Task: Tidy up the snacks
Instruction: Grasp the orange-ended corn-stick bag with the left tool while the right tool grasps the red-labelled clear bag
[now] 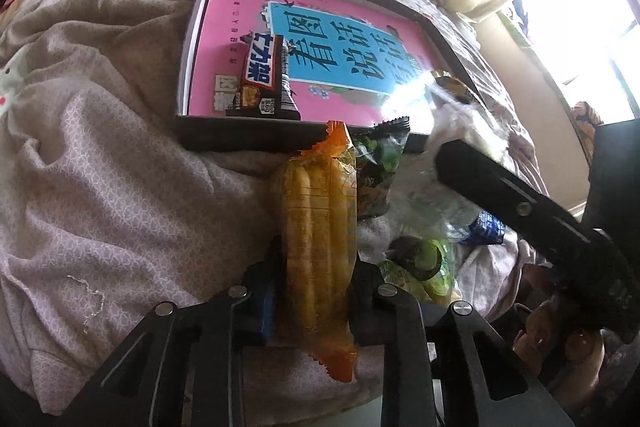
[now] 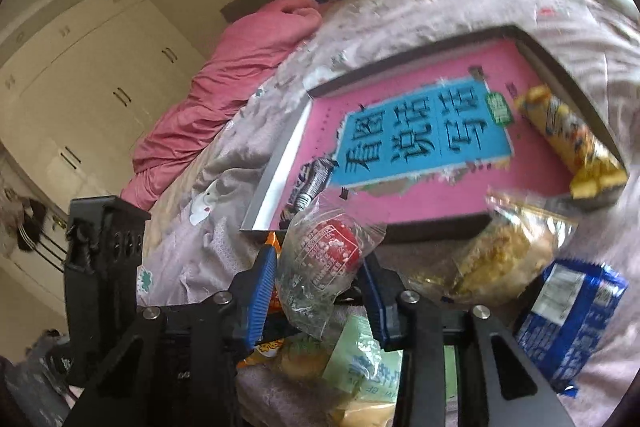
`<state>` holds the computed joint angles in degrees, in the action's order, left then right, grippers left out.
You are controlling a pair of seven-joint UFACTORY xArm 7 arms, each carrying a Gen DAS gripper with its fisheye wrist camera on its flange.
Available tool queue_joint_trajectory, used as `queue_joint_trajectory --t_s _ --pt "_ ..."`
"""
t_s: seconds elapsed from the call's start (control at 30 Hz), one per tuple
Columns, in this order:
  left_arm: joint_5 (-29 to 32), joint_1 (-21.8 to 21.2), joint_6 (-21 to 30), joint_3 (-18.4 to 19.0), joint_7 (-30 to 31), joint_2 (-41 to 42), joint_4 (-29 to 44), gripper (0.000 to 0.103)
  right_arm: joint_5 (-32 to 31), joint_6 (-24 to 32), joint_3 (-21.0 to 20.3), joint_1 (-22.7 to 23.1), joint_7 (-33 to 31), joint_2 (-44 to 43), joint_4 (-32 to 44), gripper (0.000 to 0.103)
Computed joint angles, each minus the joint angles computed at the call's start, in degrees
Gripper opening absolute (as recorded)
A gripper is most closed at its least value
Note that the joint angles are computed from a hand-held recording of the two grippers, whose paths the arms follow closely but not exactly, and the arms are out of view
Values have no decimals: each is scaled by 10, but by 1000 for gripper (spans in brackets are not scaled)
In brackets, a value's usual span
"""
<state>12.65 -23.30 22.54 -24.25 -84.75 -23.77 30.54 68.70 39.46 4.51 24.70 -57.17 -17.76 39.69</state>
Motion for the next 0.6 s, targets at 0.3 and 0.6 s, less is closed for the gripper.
queue_joint_trajectory --t_s 0.3,0.6 --pt "12 3 18 -12 -9 -47 -9 26 12 -9 -7 3 -33 -26 -8 41" --pt "42 26 78 -43 -21 -92 11 25 18 -39 -9 15 -72 -56 -21 41"
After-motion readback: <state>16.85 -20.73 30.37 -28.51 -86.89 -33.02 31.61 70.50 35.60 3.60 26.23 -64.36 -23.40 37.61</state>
